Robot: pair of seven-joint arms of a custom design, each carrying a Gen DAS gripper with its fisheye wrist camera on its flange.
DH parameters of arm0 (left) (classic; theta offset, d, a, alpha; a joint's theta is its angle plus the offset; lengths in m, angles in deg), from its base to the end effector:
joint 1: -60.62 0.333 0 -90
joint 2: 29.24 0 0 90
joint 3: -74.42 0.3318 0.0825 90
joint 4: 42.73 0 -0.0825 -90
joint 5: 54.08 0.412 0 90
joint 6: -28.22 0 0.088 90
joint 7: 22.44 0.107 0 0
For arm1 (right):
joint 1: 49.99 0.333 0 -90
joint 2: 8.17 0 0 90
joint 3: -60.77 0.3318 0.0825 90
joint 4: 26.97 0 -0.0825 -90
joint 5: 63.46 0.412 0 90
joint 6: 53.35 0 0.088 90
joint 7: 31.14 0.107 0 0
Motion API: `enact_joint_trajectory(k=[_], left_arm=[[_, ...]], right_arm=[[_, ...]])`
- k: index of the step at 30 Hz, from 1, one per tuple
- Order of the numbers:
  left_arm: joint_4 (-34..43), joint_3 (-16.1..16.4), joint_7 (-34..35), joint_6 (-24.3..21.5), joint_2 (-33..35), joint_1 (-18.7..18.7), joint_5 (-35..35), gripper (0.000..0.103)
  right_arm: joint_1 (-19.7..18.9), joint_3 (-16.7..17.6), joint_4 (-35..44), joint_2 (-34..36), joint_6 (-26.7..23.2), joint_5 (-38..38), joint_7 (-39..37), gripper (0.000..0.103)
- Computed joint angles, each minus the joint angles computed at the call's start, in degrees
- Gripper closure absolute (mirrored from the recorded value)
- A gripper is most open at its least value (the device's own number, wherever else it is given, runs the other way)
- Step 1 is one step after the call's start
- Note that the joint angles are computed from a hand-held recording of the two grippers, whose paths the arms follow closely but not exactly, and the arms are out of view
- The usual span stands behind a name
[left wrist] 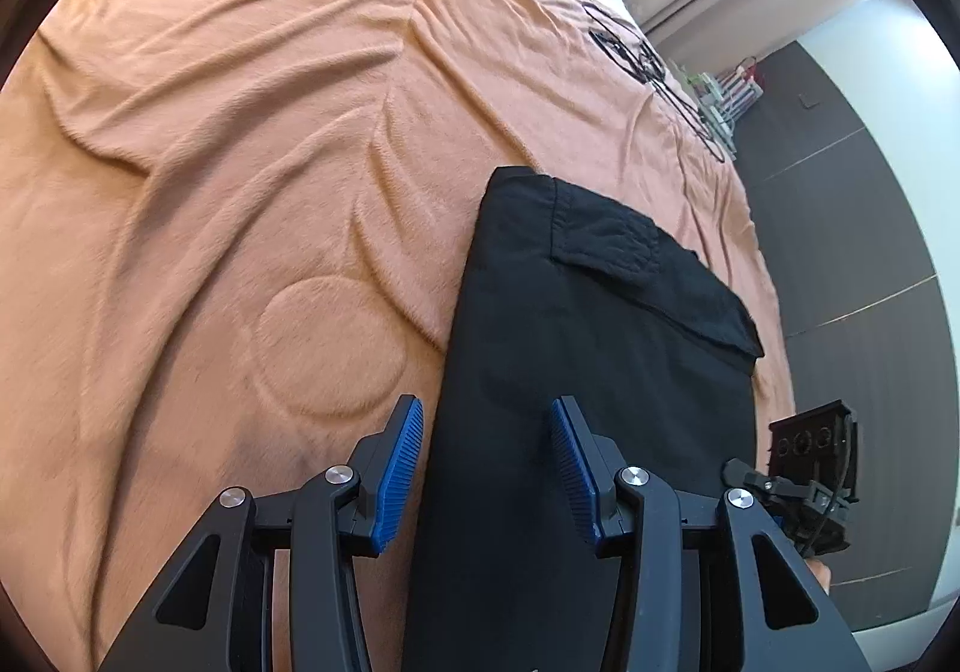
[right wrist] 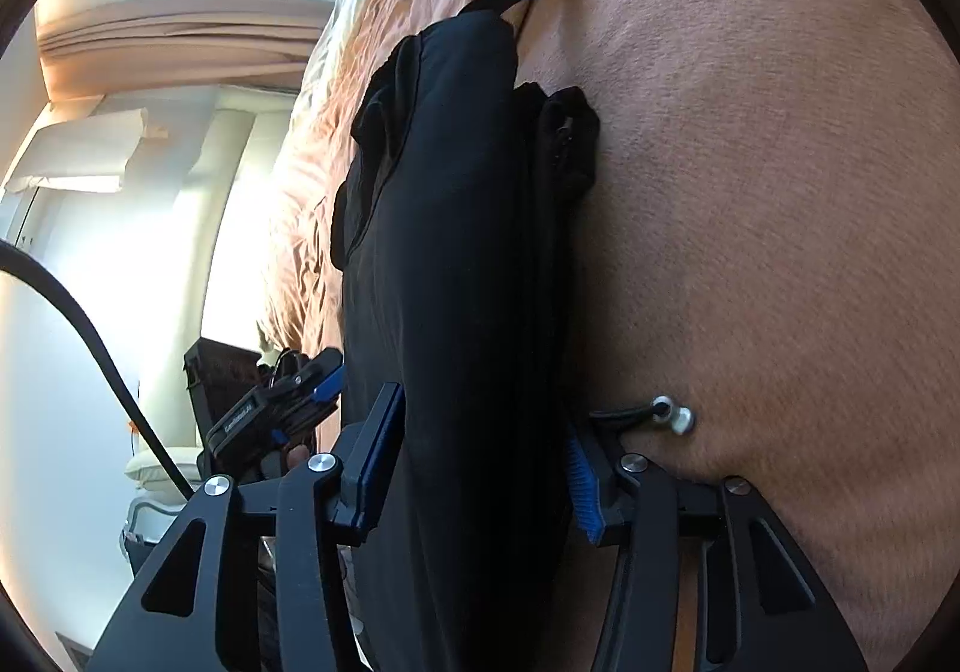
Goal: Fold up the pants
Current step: 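Grasp the folded trousers with the left tool while the right tool grasps the other end, then lift the folded trousers with both tools and carry them toward the headboard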
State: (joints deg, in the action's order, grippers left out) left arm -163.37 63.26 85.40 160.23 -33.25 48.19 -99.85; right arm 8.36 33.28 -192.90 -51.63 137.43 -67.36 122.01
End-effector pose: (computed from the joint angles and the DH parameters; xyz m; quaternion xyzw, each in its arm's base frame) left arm 0.5255 -0.2475 0.4836 0.5759 -0.7442 0.3033 0.1502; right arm 0.3178 0.1871 0.4932 -0.3988 0.7350 0.1730 0.5204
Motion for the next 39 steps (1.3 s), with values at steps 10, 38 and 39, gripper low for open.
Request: enact_joint_trajectory(k=[10, 38, 39], left_arm=[[4.44, -0.7, 1.46, -0.64, 4.96, 0.43, -1.79, 0.056], [-0.31, 1.09, 6.55, 0.37, -4.76, -0.7, -9.32, 0.091], [-0.52, 1.3, 6.77, 0.33, -5.37, -0.76, -9.61, 0.091]], right_arm=[[6.8, -7.22, 2.83, 1.26, 0.17, -0.88, -5.35, 0.06], [-17.1, 20.19, 4.58, 5.56, 4.11, -8.96, 4.52, 0.082], [-18.55, 21.98, 4.79, 5.36, 4.26, -8.81, 4.61, 0.083]])
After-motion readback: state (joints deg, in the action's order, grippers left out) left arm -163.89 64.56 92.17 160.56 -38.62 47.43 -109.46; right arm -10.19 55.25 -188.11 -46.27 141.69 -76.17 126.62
